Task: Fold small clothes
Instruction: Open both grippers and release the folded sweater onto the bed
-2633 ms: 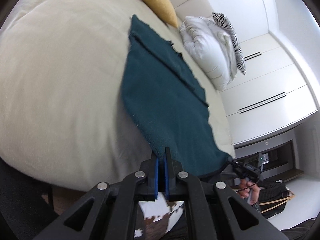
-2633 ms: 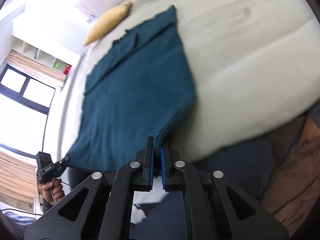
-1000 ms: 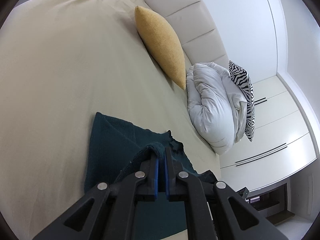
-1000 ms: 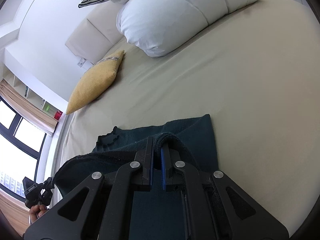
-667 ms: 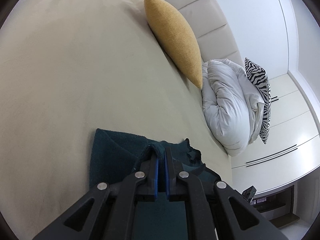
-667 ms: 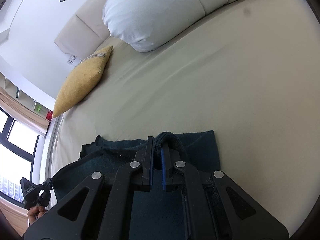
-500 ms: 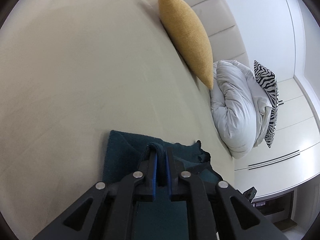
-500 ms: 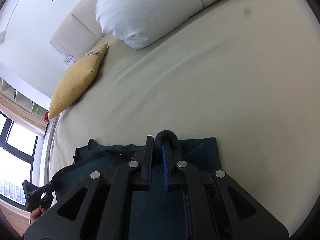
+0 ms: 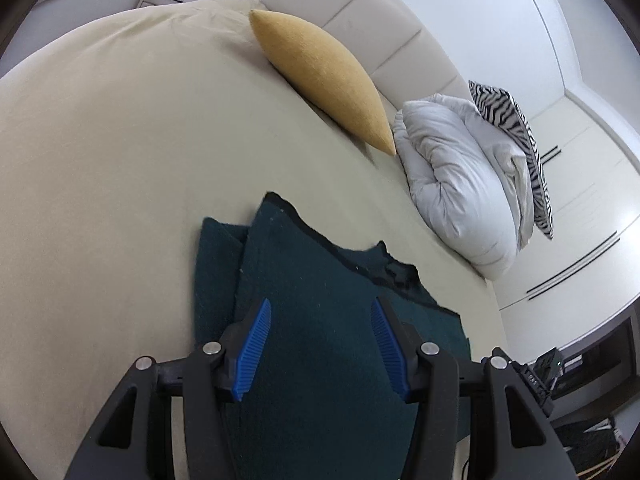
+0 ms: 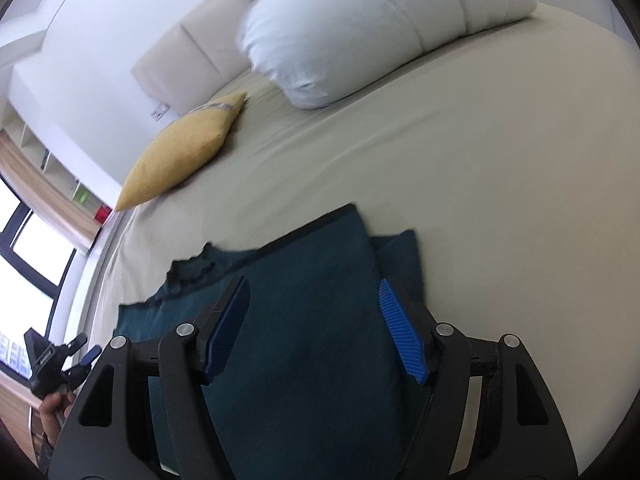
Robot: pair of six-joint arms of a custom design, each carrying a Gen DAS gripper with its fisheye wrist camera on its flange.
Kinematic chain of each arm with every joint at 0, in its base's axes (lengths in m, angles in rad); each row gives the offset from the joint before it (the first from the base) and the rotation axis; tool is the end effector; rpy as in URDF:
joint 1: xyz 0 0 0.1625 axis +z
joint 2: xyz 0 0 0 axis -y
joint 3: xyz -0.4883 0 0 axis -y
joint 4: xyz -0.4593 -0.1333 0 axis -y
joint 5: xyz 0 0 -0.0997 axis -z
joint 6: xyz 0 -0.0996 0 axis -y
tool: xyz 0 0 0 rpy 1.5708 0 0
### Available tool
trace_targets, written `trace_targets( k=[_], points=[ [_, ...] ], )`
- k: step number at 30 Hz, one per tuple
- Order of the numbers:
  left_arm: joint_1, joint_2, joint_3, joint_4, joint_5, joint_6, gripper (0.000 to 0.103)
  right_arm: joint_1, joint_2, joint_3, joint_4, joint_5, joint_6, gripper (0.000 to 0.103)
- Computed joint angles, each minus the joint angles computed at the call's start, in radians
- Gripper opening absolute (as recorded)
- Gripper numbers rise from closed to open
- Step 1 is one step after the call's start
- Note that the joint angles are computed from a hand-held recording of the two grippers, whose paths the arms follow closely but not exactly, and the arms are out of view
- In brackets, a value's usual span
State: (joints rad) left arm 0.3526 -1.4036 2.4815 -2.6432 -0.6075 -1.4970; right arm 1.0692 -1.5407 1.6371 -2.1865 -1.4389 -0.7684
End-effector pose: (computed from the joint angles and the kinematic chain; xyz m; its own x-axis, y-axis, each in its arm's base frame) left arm -0.2992 -0.3393 0.1820 -0.9501 -0.3048 -0.0660 -0.1232 0.5613 -0.8184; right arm -0.1637 -0.6030 0.5701 -0.9377 -0.2275 0.2628 -0.3257 0.8388 -0.4362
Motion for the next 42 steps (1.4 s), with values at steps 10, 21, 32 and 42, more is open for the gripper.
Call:
trace_targets(
  k=[10, 21, 32, 42],
  points=[
    [0.001, 0.055, -0.007, 0.178, -0.018, -0.035, 0.043, 0.0, 0.014, 0.084, 0.069, -0.047, -0.098, 0.059],
    [-0.106, -0.032, 0.06, 0.293, -0.021, -0.184, 0.041, -0.122, 0.053, -0.022, -0.024, 0.103, 0.181, 0.015],
    [-0.134, 0.122, -0.115, 0.448, 0.017, -0.119, 0.054, -0.055, -0.067, 0.136, 0.369, 0.164, -0.089, 0.019],
    [-0.133, 0.099, -0.027, 0.409, -0.091, -0.17, 0.041, -0.159, -0.004, 0.117, 0.38, 0.173, -0.032, 0.016]
  ],
)
